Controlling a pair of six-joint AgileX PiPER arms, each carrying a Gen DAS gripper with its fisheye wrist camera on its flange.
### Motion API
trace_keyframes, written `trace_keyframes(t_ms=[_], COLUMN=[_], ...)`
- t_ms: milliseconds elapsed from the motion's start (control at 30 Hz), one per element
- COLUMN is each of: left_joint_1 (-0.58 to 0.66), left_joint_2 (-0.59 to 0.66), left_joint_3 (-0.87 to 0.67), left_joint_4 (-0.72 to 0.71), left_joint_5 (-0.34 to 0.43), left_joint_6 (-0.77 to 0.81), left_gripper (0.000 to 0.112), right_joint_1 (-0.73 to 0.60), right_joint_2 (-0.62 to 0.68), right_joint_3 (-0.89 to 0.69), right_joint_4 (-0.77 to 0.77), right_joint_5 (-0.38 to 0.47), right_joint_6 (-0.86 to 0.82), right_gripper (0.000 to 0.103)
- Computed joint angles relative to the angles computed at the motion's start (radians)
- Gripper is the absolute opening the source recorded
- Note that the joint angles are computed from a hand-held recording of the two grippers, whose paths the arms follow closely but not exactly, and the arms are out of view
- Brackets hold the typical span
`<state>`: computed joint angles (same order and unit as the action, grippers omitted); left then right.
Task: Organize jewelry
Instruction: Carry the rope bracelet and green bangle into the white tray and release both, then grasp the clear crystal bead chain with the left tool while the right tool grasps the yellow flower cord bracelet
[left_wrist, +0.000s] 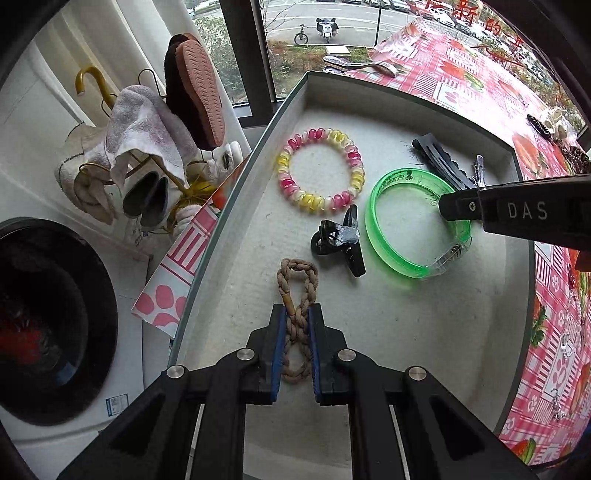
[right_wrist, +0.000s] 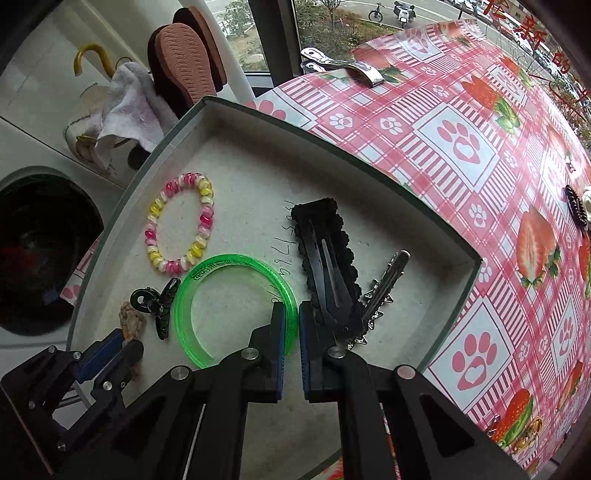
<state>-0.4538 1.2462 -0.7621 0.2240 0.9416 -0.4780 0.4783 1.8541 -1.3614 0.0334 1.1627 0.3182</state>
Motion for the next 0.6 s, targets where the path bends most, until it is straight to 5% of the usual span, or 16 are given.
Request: trace_keyframes(t_ms=[133, 267, 333, 367, 400, 467, 600], left_joint_1=[-0.007, -0.023, -0.027, -0.027, -0.034, -0.08, -0.126], left_joint_2=[0.008, 0.0, -0.001, -0.002, -0.008, -0.042, -0.047], left_joint_3=[-0.01, -0.015, -0.019, -0.021, -0.021, -0.016, -0.04], left_joint_4=[0.012, 0.029, 0.032, 0.031, 0.039, 0.11, 0.135], left_joint_5=[0.021, 0.039, 0.047, 0.051, 0.056, 0.066, 0.101], left_joint_6=[-0.014, -0.031, -0.033, -0.031, -0.045, -0.128, -0.132], left_gripper=[0.019, 0.019, 0.021, 0.05, 0.089, 0.102, 0.102], right_joint_1=[-0.022, -0.06, -0.077, -0.083, -0.09, -0.103, -0.133], right_joint_2=[-0.005, -0.043, -0.074, -0.086, -0.101, -0.135, -0.22], right_joint_3=[0.005, 0.034, 0.05, 0.054, 0.059, 0.069, 0.112], right_joint_4=[0.038, 0.097, 0.123, 0.133, 0.141, 0.148, 0.152], right_joint_5=[-0.005, -0.031, -0.047, -0.05, -0.053, -0.055, -0.048], right_joint_6=[-0.017, -0.041, -0.05, -0.051, -0.05, -0.04, -0.024], right_gripper=[0.01, 0.04, 0.043, 0.043, 0.043, 0.043, 0.043])
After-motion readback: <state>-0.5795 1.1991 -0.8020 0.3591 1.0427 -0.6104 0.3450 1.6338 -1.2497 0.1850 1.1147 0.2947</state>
